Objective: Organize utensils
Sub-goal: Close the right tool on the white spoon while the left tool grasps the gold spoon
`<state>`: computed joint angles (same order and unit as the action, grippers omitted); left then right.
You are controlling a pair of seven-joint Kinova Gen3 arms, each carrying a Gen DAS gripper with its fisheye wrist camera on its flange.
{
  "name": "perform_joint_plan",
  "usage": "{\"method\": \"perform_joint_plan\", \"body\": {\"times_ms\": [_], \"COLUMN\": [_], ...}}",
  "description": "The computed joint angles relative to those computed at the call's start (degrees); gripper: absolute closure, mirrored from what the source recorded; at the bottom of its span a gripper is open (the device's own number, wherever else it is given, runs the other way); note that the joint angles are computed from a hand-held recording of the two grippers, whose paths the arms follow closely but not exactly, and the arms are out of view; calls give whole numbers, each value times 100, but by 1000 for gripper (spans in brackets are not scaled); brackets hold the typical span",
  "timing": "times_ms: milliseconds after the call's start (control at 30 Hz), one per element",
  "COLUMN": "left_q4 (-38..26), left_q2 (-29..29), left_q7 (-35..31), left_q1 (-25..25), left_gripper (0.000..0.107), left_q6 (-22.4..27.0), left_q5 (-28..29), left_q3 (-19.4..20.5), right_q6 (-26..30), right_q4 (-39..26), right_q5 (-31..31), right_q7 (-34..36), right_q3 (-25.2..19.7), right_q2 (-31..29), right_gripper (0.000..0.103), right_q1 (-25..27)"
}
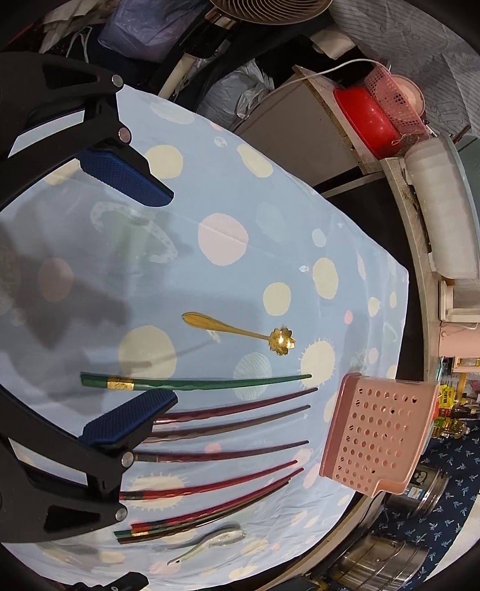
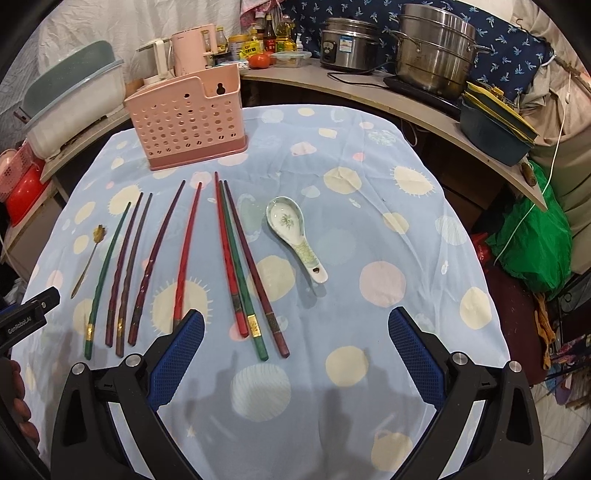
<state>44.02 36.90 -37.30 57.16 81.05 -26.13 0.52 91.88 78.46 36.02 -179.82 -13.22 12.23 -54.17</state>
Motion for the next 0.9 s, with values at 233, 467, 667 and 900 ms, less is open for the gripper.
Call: {"method": "perform_joint_plan", "body": {"times_ms": [233,467,667,900], "left_q4": [-336,-564,-656,-724], "left_q2": [285,496,591,643], "left_q7": [-226,-411,-480,-546], "left_q1": [-172,-270,-326,-384], "left_gripper": [18,22,23,24], "left_q6": [6,28,47,50], "left_q5": [183,360,459,544], "left_q3": [-3,-50,-96,-109], "right_q6": [-197,-539,-781,-1159], "right_q4": [75,219,296,418], "right_q5": [-46,-189,-278,-522], "right_q7": [205,456,687,883], "right_q3": [111,241,335,404], "right_q2": [56,107,184,235], "right_gripper": [9,24,35,59], "right_q1": [231,579,790,1013]}}
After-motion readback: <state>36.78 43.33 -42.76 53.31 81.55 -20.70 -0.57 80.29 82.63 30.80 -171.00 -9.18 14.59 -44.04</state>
